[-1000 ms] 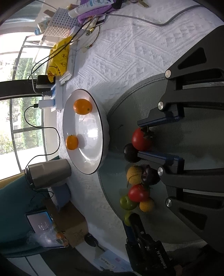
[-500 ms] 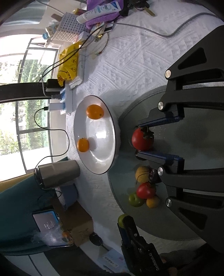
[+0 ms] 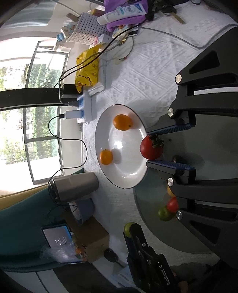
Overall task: Organize fruits
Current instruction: 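Carry lime and tomato over the white plate and open both tools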
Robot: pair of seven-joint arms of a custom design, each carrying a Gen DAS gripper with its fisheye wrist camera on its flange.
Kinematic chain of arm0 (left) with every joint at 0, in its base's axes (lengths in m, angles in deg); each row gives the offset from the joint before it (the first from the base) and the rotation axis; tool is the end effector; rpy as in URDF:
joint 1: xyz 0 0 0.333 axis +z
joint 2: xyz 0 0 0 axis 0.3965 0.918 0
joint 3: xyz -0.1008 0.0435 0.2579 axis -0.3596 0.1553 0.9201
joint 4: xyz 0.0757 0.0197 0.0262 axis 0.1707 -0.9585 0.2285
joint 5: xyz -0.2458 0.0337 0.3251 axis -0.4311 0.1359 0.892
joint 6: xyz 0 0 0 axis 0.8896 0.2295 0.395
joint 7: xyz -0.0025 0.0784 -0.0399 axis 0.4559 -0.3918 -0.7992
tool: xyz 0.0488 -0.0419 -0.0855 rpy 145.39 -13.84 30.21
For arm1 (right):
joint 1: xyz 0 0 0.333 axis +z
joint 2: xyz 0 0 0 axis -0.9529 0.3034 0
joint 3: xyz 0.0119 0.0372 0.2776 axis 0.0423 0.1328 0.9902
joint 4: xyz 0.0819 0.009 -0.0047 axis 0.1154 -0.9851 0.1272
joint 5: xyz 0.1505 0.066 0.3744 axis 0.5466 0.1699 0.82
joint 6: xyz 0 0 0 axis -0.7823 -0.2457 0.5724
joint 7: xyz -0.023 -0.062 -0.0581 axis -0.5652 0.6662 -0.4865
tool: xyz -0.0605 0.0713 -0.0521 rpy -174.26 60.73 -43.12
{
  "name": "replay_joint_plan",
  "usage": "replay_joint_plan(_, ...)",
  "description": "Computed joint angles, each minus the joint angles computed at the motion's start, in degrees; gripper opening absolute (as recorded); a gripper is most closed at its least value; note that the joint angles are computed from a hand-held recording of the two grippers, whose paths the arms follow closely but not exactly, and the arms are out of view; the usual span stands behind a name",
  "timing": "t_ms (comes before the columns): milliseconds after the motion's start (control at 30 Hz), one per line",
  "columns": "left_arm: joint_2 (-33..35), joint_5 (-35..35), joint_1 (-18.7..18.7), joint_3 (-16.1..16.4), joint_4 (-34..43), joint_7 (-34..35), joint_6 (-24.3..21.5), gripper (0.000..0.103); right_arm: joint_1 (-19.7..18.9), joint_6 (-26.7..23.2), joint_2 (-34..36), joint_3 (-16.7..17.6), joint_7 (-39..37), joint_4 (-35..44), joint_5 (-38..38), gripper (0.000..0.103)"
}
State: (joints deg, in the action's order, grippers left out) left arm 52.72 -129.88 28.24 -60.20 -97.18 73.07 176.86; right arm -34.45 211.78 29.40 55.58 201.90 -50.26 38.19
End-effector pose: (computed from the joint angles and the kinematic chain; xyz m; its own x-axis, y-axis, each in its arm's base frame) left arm 0.7023 -0.1681 0.3741 -0.5910 -0.7941 0.1423 -0.5732 0.2892 -0.7667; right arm 0.6445 0.4007 0.3546 -0.0174 -0.9917 -0.1277 -0.6672 0.1067 -0.7372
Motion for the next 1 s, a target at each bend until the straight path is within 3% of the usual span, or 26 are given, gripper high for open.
replay_joint_plan(467, 9.6, 9.4, -3.9, 1.5, 13.4, -6.6, -3.5, 0.03, -4.0, -1.5, 7.7, 2.1, -9.8, 10.7, 8.3, 0.03)
replay_joint_plan(1000, 23.0, 20.0, -8.8, 4.2, 33.5, -16.2, -11.6, 0.03, -6.6, -6.8, 19.0, 3.0, -20.8, 26.8, 19.0, 0.03)
